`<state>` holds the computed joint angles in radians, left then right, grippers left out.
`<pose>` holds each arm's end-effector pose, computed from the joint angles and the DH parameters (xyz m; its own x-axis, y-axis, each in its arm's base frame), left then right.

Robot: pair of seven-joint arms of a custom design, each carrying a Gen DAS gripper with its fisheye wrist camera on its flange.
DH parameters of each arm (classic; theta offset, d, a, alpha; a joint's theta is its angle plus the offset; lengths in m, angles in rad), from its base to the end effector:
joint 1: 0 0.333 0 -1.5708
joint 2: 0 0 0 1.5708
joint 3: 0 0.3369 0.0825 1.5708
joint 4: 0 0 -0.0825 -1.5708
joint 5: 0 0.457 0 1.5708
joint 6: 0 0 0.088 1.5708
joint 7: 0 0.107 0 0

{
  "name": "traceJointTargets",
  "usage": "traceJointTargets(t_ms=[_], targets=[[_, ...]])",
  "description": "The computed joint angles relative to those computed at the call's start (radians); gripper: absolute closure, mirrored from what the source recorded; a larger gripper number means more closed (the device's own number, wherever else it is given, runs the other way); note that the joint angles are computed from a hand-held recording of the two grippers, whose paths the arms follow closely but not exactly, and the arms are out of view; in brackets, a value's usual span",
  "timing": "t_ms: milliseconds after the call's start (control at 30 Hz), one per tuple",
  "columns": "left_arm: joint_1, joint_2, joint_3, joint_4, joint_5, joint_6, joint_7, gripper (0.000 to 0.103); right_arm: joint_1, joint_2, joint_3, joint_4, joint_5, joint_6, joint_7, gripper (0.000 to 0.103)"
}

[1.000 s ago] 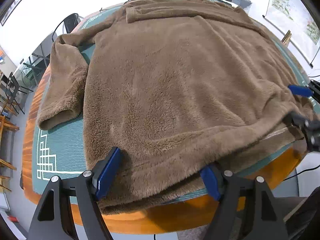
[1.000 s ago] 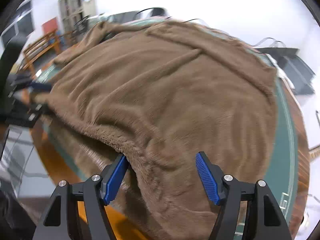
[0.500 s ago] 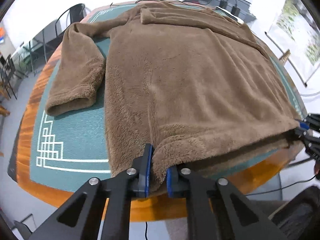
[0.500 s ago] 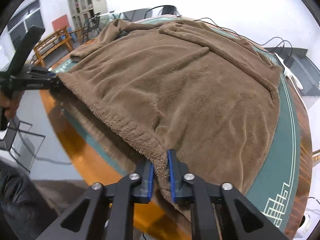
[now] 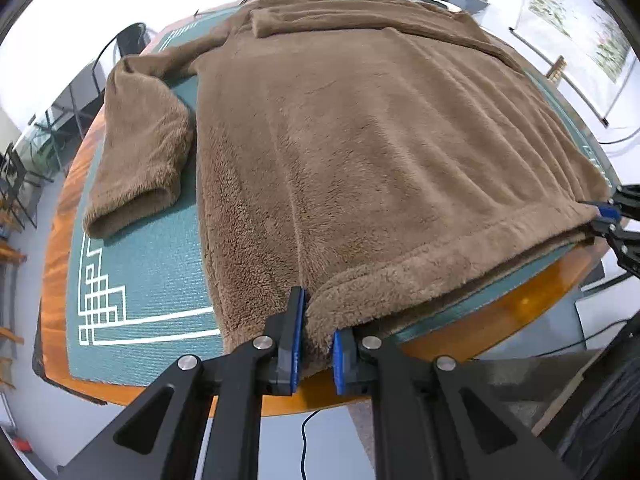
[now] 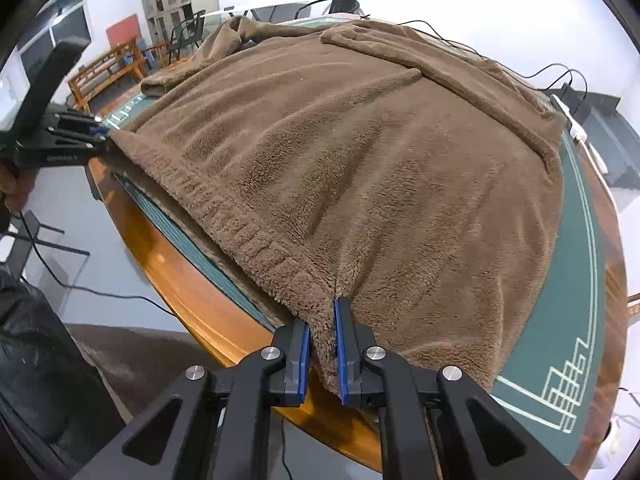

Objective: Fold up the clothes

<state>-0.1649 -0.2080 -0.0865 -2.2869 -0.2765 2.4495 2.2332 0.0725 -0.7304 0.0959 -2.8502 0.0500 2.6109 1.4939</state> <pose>0.5531 -0.1435 0.4611 -0.6647 -0.7463 -0.0345 -0.6738 0.6188 -0.4038 0.3931 0.0614 0.4170 0.1844 -0.9812 0.0574 -0.8635 -0.1896 -0.4674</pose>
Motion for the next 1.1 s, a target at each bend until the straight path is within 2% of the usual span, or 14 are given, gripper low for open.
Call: traceJointTargets(t_ms=[267,400,500,567,600,633,667,733,767,867,933,1000,1100], targets=[[-0.016,-0.036,0.0,-0.034,0.022,-0.026,0.03,0.088,-0.01,-0.002,-0.008,0.001,-0.013,-0.019,-0.009,0.092],[-0.021,-0.046,0.016,-0.037,-0.001,-0.053,0.069,0.086,0.023,0.018,-0.08,0.024,0.061,-0.047,-0.062,0.091],[-0.016,-0.035,0.032,-0.007,-0.045,-0.126,0.086,0.083,0.044,0.034,-0.124,0.044,0.133,-0.063,-0.109,0.082],[-0.005,-0.023,0.047,0.034,-0.095,-0.223,0.09,0.078,0.054,0.029,-0.137,0.053,0.169,-0.088,-0.142,0.08],[0.003,-0.024,0.052,0.048,-0.12,-0.262,0.095,0.072,0.059,0.014,-0.144,0.053,0.189,-0.099,-0.159,0.077],[0.01,-0.029,0.055,0.058,-0.144,-0.291,0.099,0.063,0.063,-0.006,-0.153,0.047,0.21,-0.106,-0.176,0.071],[0.016,-0.035,0.058,0.067,-0.169,-0.317,0.101,0.059,0.068,-0.026,-0.168,0.041,0.237,-0.111,-0.195,0.066],[0.023,-0.052,0.064,0.076,-0.227,-0.348,0.111,0.047,0.071,-0.061,-0.193,0.039,0.295,-0.1,-0.22,0.031],[0.023,-0.064,0.067,0.079,-0.26,-0.356,0.121,0.045,0.063,-0.077,-0.191,0.038,0.313,-0.079,-0.222,0.028],[0.016,-0.077,0.064,0.084,-0.33,-0.329,0.132,0.039,0.013,-0.075,-0.15,0.058,0.317,-0.03,-0.178,0.027],[0.009,-0.014,0.055,0.136,-0.386,-0.288,0.123,0.035,-0.018,-0.037,-0.12,0.078,0.301,0.012,-0.133,0.027],[0.012,0.069,0.024,0.191,-0.391,-0.229,0.072,0.034,-0.044,0.022,-0.093,0.097,0.275,0.046,-0.091,0.027],[0.021,0.131,-0.019,0.212,-0.351,-0.177,0.001,0.034,-0.06,0.108,-0.084,0.124,0.239,0.062,-0.051,0.027]])
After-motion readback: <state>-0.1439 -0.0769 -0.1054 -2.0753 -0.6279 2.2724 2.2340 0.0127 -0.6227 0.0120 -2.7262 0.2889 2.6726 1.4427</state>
